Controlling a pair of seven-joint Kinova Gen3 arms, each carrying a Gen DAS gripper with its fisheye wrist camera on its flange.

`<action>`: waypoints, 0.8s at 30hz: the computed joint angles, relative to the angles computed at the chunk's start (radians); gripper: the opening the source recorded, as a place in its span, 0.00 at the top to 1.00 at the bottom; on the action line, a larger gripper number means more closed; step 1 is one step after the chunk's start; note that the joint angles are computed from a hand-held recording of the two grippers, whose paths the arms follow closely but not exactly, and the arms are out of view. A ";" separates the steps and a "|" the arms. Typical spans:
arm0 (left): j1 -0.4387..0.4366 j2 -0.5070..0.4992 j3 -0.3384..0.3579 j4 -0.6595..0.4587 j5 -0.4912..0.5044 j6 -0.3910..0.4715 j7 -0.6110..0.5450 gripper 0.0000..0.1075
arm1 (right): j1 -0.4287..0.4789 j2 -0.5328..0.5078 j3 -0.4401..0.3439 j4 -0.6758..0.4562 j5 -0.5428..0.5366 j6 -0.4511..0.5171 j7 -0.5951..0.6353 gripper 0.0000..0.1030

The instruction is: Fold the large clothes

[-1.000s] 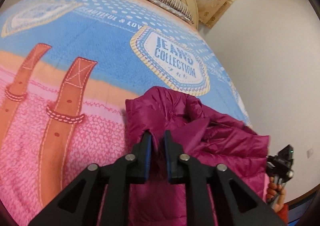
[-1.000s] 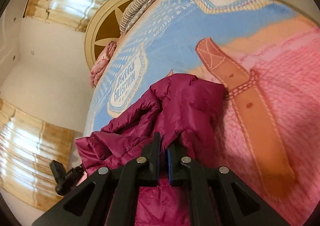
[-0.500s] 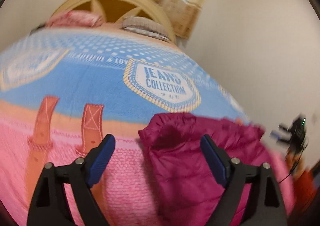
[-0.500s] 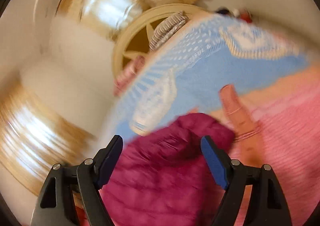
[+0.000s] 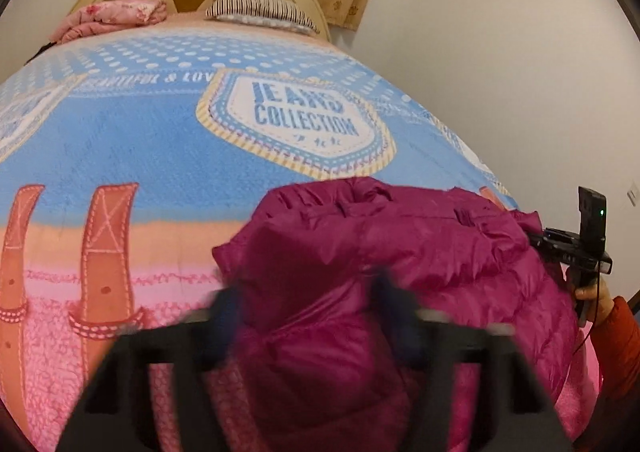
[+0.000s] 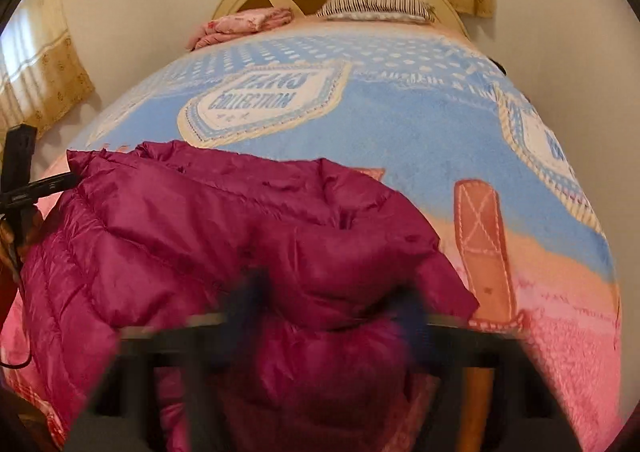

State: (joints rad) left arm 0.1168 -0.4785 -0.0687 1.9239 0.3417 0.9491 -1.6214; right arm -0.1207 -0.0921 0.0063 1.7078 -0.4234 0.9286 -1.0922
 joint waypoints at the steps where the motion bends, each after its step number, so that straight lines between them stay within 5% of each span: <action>1: 0.004 -0.004 -0.001 0.005 0.006 -0.002 0.000 0.85 | 0.008 -0.010 -0.009 0.008 -0.008 -0.007 -0.009 0.84; 8: -0.018 -0.165 0.101 0.034 -0.062 -0.054 0.088 0.92 | -0.032 -0.180 -0.008 0.089 0.025 -0.089 -0.081 0.91; 14: 0.058 -0.089 0.114 -0.113 -0.271 -0.053 0.317 0.92 | -0.182 -0.216 0.058 -0.015 0.202 -0.126 -0.305 0.91; 18: 0.058 0.018 0.166 -0.161 -0.429 -0.072 0.472 0.92 | -0.174 -0.125 -0.017 -0.086 0.363 -0.162 -0.453 0.91; 24: -0.152 0.191 0.444 -0.145 -0.646 -0.040 0.716 0.90 | 0.008 0.027 -0.278 -0.053 0.594 -0.229 -0.683 0.91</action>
State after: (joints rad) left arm -0.0356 -0.2879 0.3751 1.7790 -0.3041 0.9089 -0.9056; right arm -0.1124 -0.0651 -0.2720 1.6550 0.1705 0.6997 -1.7755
